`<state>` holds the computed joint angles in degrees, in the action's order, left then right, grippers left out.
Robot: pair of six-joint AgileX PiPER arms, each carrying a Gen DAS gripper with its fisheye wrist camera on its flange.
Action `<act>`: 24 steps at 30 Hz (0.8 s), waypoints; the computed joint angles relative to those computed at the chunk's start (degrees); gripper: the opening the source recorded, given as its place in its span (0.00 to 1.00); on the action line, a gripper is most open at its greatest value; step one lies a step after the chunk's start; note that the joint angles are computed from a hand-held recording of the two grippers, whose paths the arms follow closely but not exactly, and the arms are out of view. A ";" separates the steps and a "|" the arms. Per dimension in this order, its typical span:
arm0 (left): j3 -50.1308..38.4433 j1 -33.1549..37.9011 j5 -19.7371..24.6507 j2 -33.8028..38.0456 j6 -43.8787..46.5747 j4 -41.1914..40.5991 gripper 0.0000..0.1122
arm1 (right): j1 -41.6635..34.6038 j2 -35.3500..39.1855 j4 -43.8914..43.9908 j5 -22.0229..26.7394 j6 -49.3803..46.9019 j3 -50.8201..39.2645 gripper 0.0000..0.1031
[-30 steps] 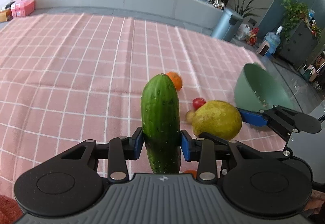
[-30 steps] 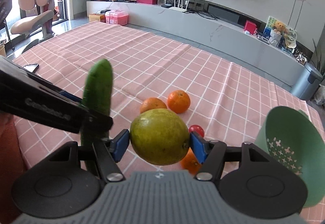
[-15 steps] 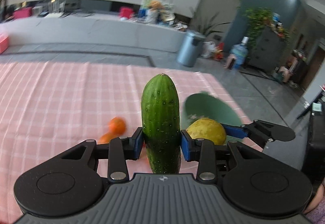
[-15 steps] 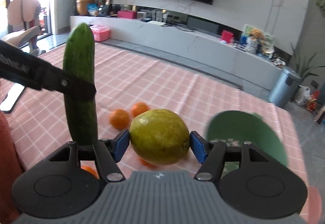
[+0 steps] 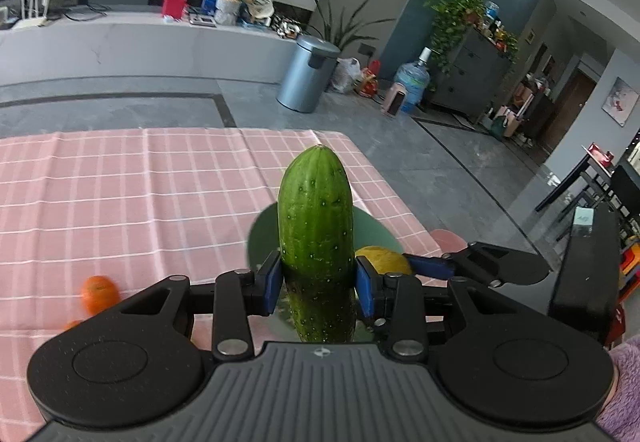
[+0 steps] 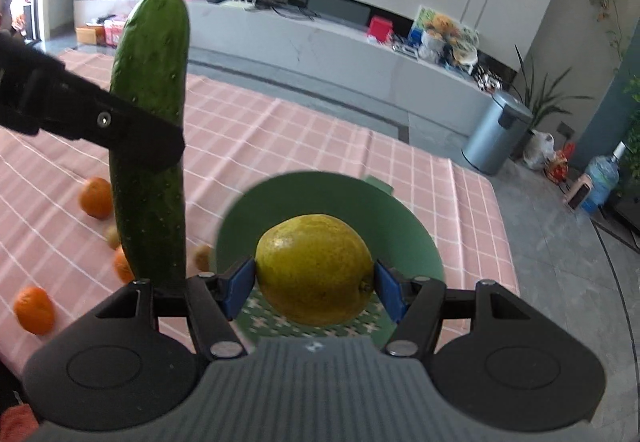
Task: Organize fruits
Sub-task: 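Carry the cucumber with the left gripper while the right carries the pomelo into the green bowl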
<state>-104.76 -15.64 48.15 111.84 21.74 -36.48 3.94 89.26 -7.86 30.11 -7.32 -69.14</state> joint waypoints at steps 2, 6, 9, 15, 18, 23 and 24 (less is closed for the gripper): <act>-2.10 -0.87 0.16 2.20 -0.48 0.32 0.38 | -0.84 2.01 0.09 0.53 -0.62 -1.45 0.60; -5.95 -2.11 1.17 6.04 -1.96 1.47 0.38 | -2.01 5.54 0.87 1.82 -3.04 -4.14 0.60; -7.54 -2.64 2.02 7.72 -2.87 2.73 0.38 | -2.51 8.35 1.32 2.88 -4.39 -6.45 0.60; -12.83 -3.08 6.16 12.01 -5.40 5.05 0.38 | -3.89 13.82 2.27 5.38 -6.26 -10.69 0.60; -15.95 -3.77 8.67 14.30 -7.48 7.53 0.38 | -4.87 15.20 5.40 5.99 -7.46 -11.58 0.60; -18.42 -4.92 10.04 16.12 -9.47 10.38 0.38 | -4.81 17.02 5.33 6.46 -7.89 -12.31 0.60; -19.45 -4.96 10.65 16.64 -10.02 10.74 0.38 | -5.16 17.79 6.29 7.23 -8.50 -13.43 0.60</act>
